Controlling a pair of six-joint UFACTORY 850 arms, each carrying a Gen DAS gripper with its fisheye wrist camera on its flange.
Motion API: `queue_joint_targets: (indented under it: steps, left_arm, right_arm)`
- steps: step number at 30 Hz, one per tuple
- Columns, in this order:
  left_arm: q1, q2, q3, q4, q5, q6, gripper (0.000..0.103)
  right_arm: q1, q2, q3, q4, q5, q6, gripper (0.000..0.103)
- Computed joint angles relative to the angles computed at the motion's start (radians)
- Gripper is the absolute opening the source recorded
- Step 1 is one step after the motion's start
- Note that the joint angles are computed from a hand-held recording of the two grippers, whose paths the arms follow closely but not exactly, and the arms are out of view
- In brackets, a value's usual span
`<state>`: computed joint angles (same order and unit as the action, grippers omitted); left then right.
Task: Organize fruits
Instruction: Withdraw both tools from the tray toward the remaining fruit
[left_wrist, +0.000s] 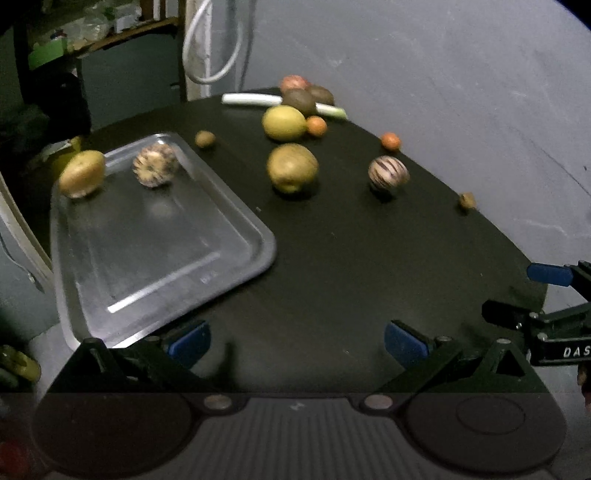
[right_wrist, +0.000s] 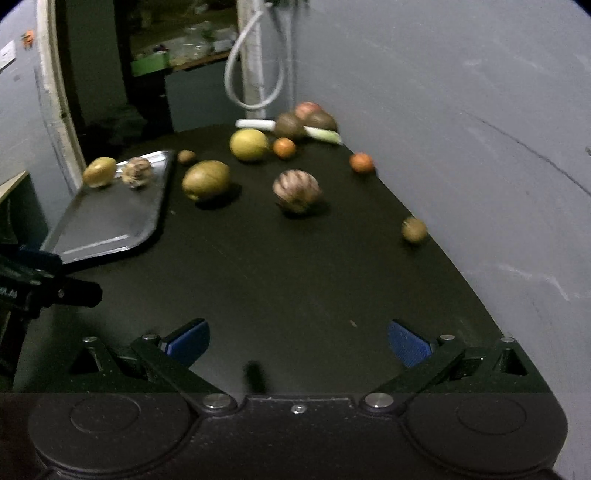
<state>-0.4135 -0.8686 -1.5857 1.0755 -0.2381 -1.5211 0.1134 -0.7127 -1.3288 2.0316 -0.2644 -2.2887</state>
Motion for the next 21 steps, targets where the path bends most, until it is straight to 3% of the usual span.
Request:
queue_joint_targets:
  steps: [11, 21]
  left_arm:
    - [-0.032, -0.043, -0.072, -0.254, -0.047, 0.266, 0.102]
    - [-0.009, -0.101, -0.194, -0.325, -0.11, 0.413, 0.102]
  right_arm:
    - [-0.036, 0.006, 0.034, 0.072, 0.013, -0.05, 0.102]
    - [-0.03, -0.029, -0.009, 0.16, -0.005, -0.092, 0.102]
